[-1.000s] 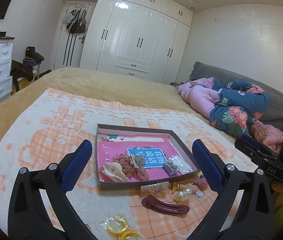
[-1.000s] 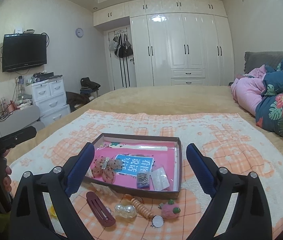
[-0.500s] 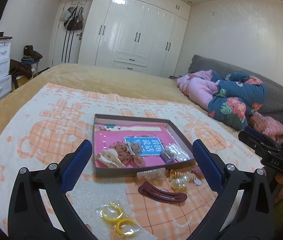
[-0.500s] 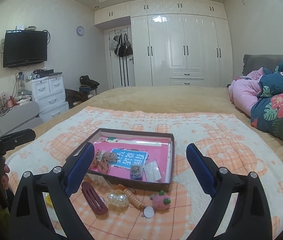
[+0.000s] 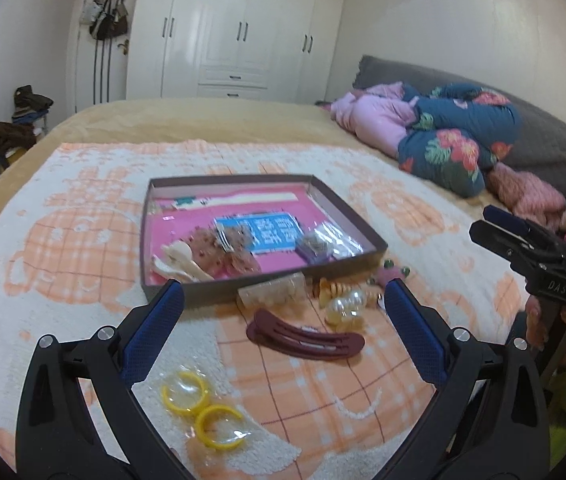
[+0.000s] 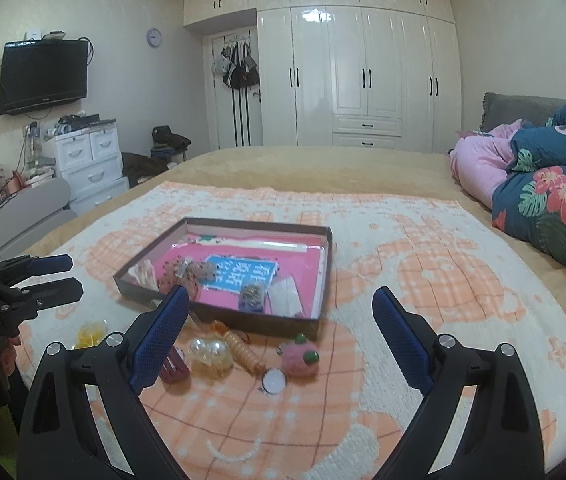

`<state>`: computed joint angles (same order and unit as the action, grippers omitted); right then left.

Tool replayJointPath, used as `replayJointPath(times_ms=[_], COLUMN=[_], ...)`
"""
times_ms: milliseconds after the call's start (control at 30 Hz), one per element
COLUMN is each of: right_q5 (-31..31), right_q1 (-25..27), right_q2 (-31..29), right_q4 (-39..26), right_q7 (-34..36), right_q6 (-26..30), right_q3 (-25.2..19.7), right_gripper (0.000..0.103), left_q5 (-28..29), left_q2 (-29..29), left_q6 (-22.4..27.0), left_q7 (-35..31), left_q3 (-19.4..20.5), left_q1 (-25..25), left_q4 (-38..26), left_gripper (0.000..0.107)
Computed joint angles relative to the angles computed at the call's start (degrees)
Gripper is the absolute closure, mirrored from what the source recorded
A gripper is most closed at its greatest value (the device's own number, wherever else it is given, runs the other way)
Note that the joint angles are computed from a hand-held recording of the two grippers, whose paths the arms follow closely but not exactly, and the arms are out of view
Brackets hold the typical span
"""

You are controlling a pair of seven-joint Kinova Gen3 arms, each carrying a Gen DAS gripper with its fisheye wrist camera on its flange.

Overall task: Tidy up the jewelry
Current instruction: 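Grasp the maroon hair clip with the left gripper while the right gripper grasps the pink pompom clip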

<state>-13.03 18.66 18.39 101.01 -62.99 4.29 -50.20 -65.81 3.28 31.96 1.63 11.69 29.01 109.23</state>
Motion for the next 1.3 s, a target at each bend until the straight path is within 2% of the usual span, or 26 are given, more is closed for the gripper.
replayJointPath(times_ms=[200, 733, 900, 967, 1033, 1100, 1167, 1300], right_q5=[-0.3, -5.8, -7.2, -7.9, -8.5, -9.0, -8.9, -6.7], right_q1=[-0.8, -7.8, -8.8, -9.2, -10.1, -11.6, -14.8, -22.0], right_q2=[0.1, 0.3, 0.8, 1.1, 1.3, 1.8, 2.1, 3.0], right_q4=[0.6, -0.5, -1.0, -1.5, -1.9, -2.7, -3.7, -6.1], right_q7=[0.7, 4.2, 4.9, 5.1, 5.1, 4.7, 3.2, -0.4], right_q6=[1.1, 3.5, 4.2, 4.8, 5.5, 6.4, 7.7, 10.2], right_q3=[1.7, 11.0, 12.6, 13.2, 14.4, 16.5, 20.4, 28.8], right_gripper=[0.013, 0.013, 0.013, 0.013, 0.013, 0.013, 0.013, 0.013], left_q5=[4.8, 17.7, 19.1, 19.3, 19.0, 18.3, 18.9, 18.4], left_q2=[1.9, 7.0, 8.3, 9.2, 11.3, 13.1, 14.7, 16.0], left_q6=[-1.6, -2.1, -3.0, -2.5, 0.8, 3.2, 4.7, 5.0], left_q7=[-6.4, -21.8, -26.5, -29.8, -33.3, -35.3, -38.2, -39.7], left_q3=[-0.4, -4.3, -5.5, -5.6, -5.9, -6.7, -7.0, -8.9], left_q1=[0.2, 3.3, 4.7, 5.3, 6.6, 8.1, 8.5, 10.0], left_q4=[-1.4, -5.6, -6.3, -7.2, -9.5, -11.1, -12.6, -13.6], left_gripper=[0.016, 0.016, 0.016, 0.016, 0.016, 0.02, 0.024, 0.03])
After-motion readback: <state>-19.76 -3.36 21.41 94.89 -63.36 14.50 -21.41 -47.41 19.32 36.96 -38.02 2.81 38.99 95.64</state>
